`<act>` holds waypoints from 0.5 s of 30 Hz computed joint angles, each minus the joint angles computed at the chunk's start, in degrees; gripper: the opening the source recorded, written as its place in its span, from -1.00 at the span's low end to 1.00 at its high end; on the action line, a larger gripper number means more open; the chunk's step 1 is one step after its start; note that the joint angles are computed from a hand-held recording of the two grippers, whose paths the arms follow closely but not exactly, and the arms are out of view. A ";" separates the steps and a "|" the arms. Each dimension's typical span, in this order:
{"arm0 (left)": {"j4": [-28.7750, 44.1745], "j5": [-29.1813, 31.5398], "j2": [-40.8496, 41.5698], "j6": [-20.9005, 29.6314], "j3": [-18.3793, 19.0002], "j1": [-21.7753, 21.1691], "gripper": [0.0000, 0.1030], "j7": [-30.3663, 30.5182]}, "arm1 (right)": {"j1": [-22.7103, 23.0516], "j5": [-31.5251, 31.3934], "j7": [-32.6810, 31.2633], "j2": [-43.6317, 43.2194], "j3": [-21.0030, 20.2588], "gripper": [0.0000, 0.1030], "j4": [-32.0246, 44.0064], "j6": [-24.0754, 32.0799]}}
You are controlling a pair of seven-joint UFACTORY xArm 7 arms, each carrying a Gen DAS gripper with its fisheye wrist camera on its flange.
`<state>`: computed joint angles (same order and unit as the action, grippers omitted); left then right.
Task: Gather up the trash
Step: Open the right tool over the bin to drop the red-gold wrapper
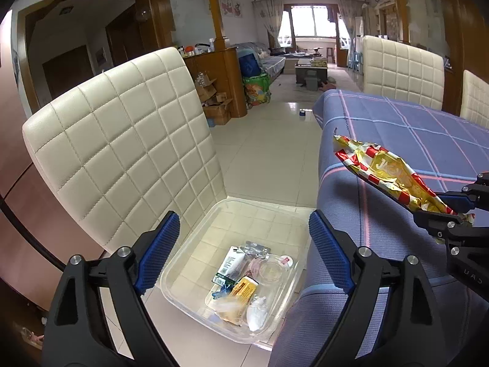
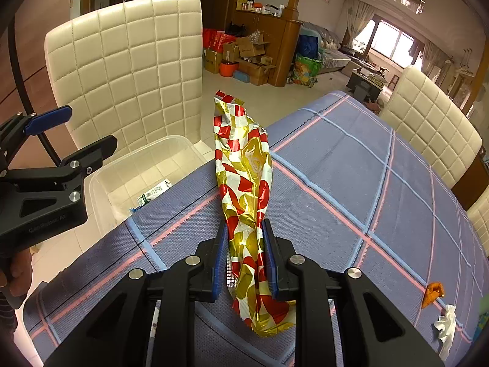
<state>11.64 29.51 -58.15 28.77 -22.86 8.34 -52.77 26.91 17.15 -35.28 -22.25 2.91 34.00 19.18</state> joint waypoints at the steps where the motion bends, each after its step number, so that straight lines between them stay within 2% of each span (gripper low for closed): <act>1: -0.05 0.07 0.10 -0.08 0.15 0.09 0.68 0.10 | 0.02 -0.10 0.09 0.31 0.15 -0.58 0.15 -0.03; 15: -3.74 -1.78 -5.75 2.95 2.71 -2.16 0.72 2.38 | 1.70 -1.05 0.94 3.40 2.71 -0.58 1.57 -1.14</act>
<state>7.90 27.73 -63.90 31.72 -20.14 6.18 -50.39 28.61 16.10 -34.34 -18.85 5.61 35.57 18.04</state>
